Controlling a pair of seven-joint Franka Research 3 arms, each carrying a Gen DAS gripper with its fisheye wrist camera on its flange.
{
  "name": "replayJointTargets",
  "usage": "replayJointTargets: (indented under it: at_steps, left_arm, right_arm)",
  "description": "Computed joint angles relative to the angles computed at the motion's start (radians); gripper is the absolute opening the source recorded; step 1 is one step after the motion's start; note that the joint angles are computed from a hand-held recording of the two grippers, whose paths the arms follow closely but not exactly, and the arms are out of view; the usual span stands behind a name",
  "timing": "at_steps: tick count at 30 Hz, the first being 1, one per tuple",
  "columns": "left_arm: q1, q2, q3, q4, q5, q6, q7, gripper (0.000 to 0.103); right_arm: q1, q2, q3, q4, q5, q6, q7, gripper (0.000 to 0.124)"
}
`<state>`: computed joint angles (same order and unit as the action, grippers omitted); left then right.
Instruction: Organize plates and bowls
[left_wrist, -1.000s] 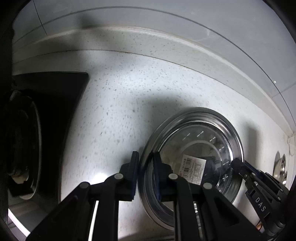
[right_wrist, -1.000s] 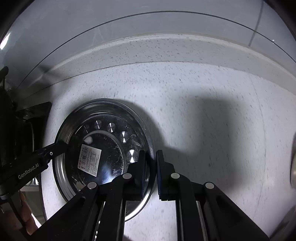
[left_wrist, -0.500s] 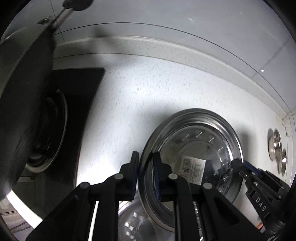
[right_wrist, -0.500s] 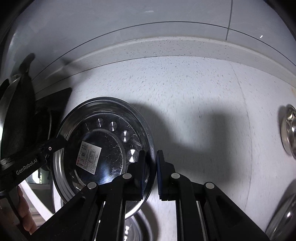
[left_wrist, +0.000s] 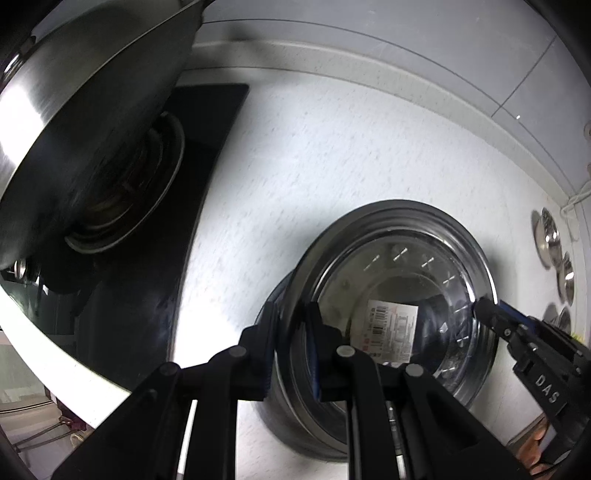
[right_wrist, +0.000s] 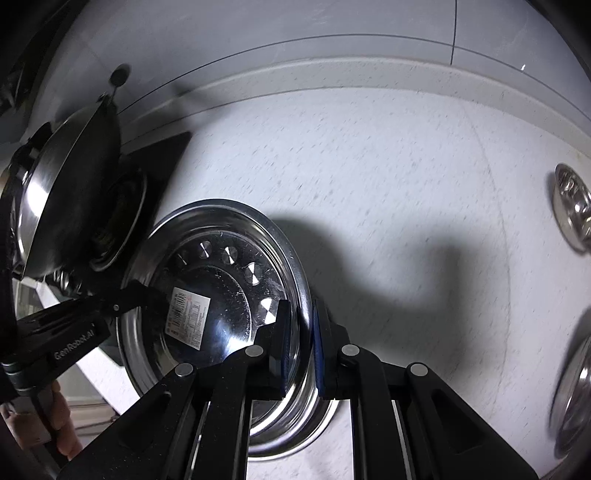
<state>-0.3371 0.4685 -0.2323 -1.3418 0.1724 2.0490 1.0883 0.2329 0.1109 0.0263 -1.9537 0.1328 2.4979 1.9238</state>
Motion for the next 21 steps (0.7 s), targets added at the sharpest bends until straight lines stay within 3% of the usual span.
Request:
replayJointTargets:
  at_steps: [13,21]
  left_arm:
    - [0.016,-0.076,-0.010,-0.177,-0.005,0.080,-0.003,0.015]
    - [-0.019,-0.064,0.005,-0.195,0.098,0.103,-0.019,0.015]
  right_arm:
    - [0.018,0.008,0.009,-0.018,-0.018,-0.033,-0.011,0.010]
    - [0.024,0.029,0.011,-0.041,-0.008,-0.047,-0.030,0.010]
